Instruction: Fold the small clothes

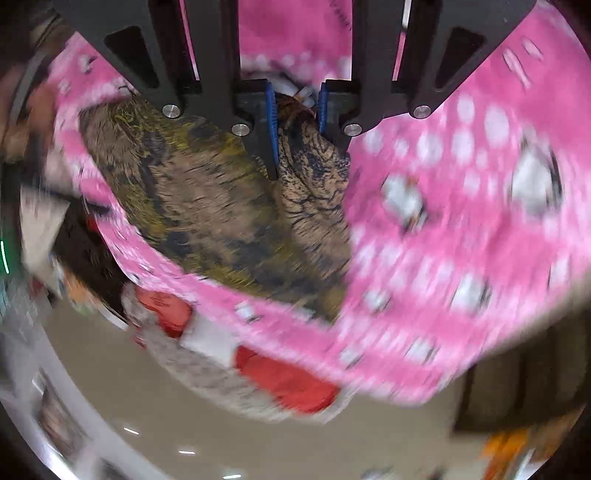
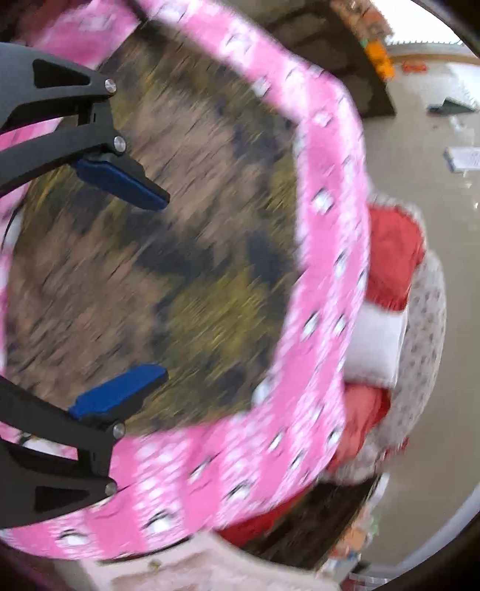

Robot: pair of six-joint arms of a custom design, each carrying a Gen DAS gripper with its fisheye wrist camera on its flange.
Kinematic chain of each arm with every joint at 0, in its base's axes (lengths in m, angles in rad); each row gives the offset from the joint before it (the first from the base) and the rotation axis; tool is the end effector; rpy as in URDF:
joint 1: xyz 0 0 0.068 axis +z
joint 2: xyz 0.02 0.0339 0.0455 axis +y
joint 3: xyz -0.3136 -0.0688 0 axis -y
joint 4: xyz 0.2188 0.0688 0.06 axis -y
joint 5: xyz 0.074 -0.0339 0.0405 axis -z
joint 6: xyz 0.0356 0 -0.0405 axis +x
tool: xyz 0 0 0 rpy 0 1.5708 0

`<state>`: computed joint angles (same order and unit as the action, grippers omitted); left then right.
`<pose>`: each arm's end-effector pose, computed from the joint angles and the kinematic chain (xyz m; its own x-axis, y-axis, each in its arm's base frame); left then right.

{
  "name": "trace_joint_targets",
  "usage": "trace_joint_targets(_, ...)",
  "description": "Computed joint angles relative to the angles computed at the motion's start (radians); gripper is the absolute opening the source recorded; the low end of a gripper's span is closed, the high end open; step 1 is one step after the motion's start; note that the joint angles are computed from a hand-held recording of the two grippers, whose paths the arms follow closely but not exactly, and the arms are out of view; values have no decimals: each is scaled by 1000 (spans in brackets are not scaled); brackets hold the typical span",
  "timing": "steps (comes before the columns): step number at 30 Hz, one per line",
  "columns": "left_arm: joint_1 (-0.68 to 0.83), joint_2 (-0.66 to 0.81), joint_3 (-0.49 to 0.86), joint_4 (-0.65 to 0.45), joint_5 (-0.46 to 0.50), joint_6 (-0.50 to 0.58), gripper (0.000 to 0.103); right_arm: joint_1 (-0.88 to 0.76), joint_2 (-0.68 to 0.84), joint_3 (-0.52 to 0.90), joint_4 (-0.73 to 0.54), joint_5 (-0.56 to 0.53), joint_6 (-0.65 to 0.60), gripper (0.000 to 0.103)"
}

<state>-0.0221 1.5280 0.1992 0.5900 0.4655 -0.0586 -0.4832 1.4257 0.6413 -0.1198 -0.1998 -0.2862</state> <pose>0.1951 -0.0203 0.1575 -0.6927 -0.0370 -0.7203 0.3115 0.8854 -0.3450 0.2151 -0.1049 0.2261 -0.7655 0.0892 -0.6372 0.1361 0.9904 -0.0249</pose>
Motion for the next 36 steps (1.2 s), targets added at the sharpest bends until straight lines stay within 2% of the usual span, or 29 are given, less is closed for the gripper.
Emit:
trace_joint_targets(2, -57, -64, 3, 4, -27, 22, 0, 56, 66, 147, -147, -87, 18, 90)
trace_joint_targets(4, -86, -98, 10, 17, -11, 48, 0, 117, 182, 315, -297, -205, 31, 90)
trace_joint_targets(6, -106, -95, 28, 25, 19, 76, 0, 170, 287, 439, -371, -298, 66, 90)
trace_joint_targets(12, -132, -61, 80, 29, 79, 70, 0, 346, 605, 861, -566, -342, 171, 88)
trace_joint_targets(14, -124, -66, 85, 19, 105, 75, 0, 382, 690, 985, -662, -356, 154, 88)
trace_joint_targets(15, -125, -69, 86, 18, 109, 73, 0, 417, 744, 1073, -735, -319, 129, 88)
trace_joint_targets(17, -116, -72, 91, 8, 129, 75, 0, 475, 805, 1171, -793, -191, 102, 85)
trace_joint_targets(20, -118, -69, 95, 6, 141, 70, 0, 539, 907, 1322, -888, -24, 85, 69)
trace_joint_targets(22, -119, -70, 92, 7, 154, 69, 0, 556, 940, 1375, -914, 36, 97, 48)
trace_joint_targets(23, -122, -73, 91, 5, 156, 68, 0, 559, 944, 1385, -916, 47, 97, 44)
trace_joint_targets(25, -123, -74, 89, 8, 163, 69, 0, 558, 952, 1402, -925, 54, 79, 20)
trace_joint_targets(26, -123, -72, 90, 7, 167, 68, 0, 555, 948, 1400, -926, 49, 73, 14)
trace_joint_targets(28, -129, -80, 93, -6, 174, 71, 0, 532, 929, 1385, -923, 22, 69, 10)
trace_joint_targets(36, -289, -150, 145, -91, 97, 73, 0, 357, 832, 1326, -949, -114, 30, 8)
